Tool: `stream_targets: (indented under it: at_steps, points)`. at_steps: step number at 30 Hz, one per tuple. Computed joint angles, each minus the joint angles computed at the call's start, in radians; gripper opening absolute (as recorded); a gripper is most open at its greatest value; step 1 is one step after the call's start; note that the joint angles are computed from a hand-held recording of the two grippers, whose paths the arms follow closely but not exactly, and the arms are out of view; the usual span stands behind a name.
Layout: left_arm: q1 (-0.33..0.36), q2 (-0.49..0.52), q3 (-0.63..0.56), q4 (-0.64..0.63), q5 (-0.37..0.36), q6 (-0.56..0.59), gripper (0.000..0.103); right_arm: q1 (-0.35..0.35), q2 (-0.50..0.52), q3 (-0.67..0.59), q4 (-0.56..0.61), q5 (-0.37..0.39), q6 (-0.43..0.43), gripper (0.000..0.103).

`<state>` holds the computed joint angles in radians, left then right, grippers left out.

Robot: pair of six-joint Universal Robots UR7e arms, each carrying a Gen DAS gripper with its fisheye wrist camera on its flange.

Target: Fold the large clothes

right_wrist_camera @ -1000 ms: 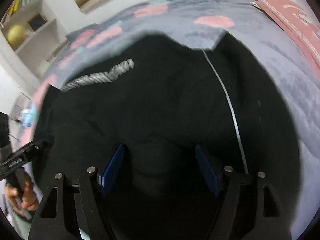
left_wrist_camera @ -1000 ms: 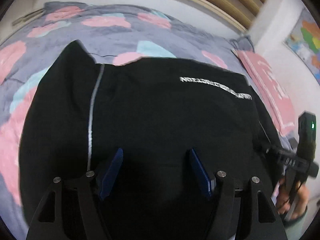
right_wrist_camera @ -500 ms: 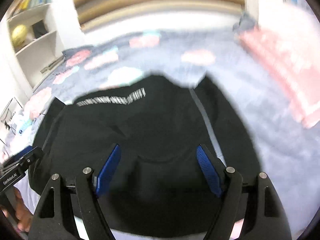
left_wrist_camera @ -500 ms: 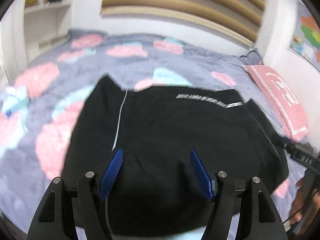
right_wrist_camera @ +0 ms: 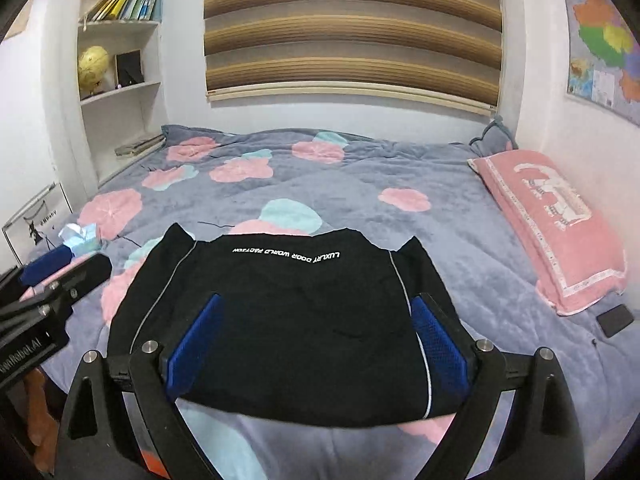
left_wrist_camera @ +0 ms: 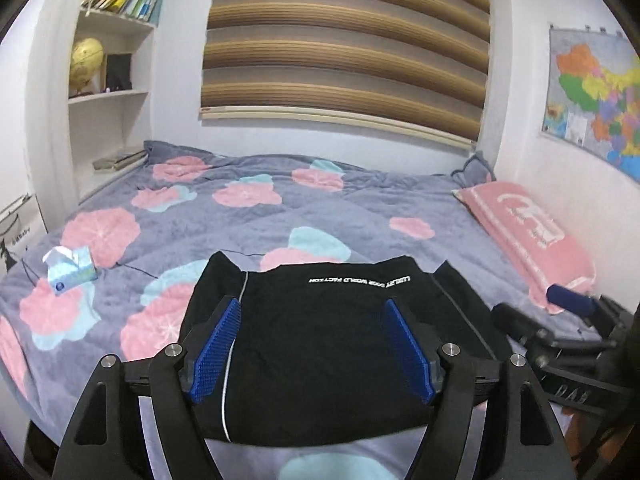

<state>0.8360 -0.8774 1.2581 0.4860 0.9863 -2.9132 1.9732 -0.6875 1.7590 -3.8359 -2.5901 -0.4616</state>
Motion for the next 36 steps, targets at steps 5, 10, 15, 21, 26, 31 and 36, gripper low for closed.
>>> stream_targets:
  at_steps: [5, 10, 15, 21, 26, 31, 36]
  points:
    - [-0.011, 0.000, 0.006, 0.028, 0.003, -0.007, 0.076, 0.011, 0.011, 0.005, -0.011, -0.026, 0.004, 0.096]
    - [-0.015, 0.018, -0.003, 0.060, 0.007, -0.013, 0.076, -0.003, -0.001, 0.029, 0.007, -0.011, 0.041, 0.096]
    - [-0.018, 0.030, 0.003, 0.046, -0.021, -0.014, 0.076, -0.018, -0.006, 0.044, 0.043, -0.001, 0.082, 0.096]
    - [-0.021, 0.046, 0.006, 0.045, -0.051, -0.018, 0.076, -0.031, -0.006, 0.054, 0.077, -0.001, 0.119, 0.096]
    - [-0.025, 0.055, 0.006, 0.047, -0.071, -0.008, 0.076, -0.037, -0.007, 0.058, 0.099, 0.001, 0.145, 0.096]
    - [-0.022, 0.065, -0.005, 0.058, -0.078, -0.012, 0.076, -0.038, -0.003, 0.055, 0.112, -0.003, 0.155, 0.096]
    - [-0.017, 0.073, -0.015, 0.065, -0.077, -0.012, 0.076, -0.049, -0.006, 0.062, 0.128, 0.004, 0.179, 0.096]
